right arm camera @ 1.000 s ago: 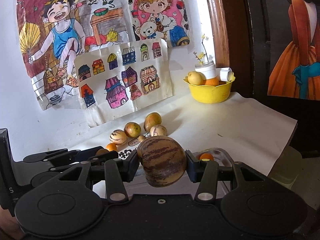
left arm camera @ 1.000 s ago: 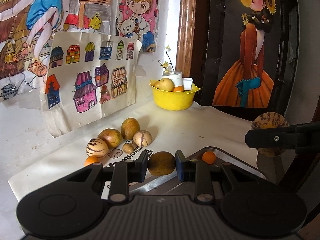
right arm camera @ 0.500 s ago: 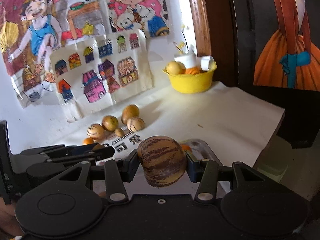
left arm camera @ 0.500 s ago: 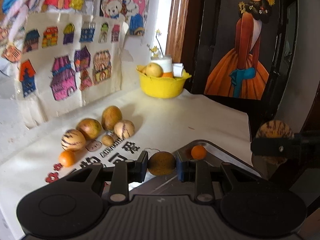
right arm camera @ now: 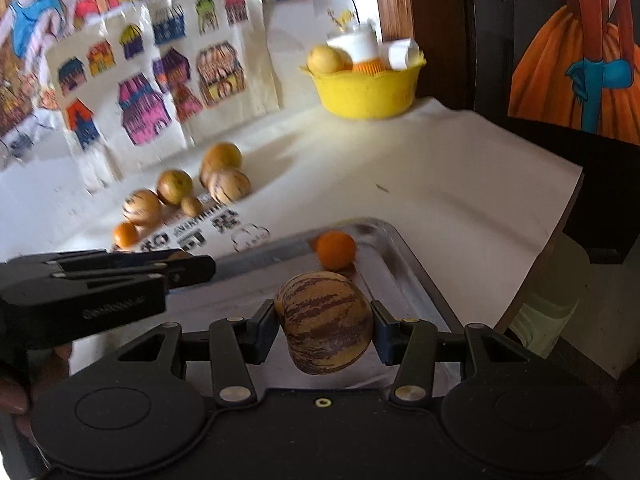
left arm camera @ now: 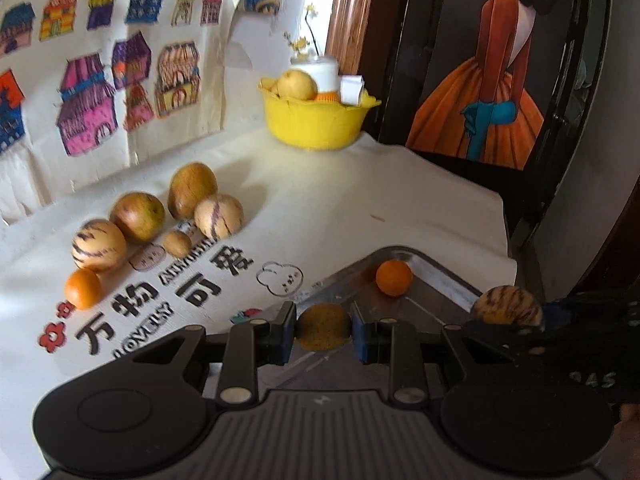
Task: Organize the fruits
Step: 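Carry the small fruit and the pepino melon over the metal tray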
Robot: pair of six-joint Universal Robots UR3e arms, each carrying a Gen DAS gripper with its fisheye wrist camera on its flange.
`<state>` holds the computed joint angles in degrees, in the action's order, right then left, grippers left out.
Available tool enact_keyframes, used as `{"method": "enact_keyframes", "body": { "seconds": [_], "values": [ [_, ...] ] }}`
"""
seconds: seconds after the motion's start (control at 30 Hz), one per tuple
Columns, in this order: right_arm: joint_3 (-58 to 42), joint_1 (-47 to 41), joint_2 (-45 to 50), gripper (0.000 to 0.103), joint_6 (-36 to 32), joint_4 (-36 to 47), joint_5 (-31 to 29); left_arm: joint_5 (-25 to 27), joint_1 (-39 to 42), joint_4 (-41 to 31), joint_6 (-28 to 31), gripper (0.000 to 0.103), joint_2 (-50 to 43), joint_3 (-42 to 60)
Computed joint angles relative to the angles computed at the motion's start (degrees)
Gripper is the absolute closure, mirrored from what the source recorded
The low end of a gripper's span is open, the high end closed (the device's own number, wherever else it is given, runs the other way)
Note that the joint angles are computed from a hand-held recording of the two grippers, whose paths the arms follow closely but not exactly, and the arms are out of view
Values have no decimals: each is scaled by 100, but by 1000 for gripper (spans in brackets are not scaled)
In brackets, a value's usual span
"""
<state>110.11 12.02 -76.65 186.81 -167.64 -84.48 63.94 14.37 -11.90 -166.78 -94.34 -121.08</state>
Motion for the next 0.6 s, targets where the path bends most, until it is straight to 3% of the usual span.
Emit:
{"method": "enact_keyframes", "body": {
  "seconds": [0.6],
  "values": [
    [-188,-98,574,53,-314,-106,-139,784,-590,-278,-89,72,-738,583]
  ]
}}
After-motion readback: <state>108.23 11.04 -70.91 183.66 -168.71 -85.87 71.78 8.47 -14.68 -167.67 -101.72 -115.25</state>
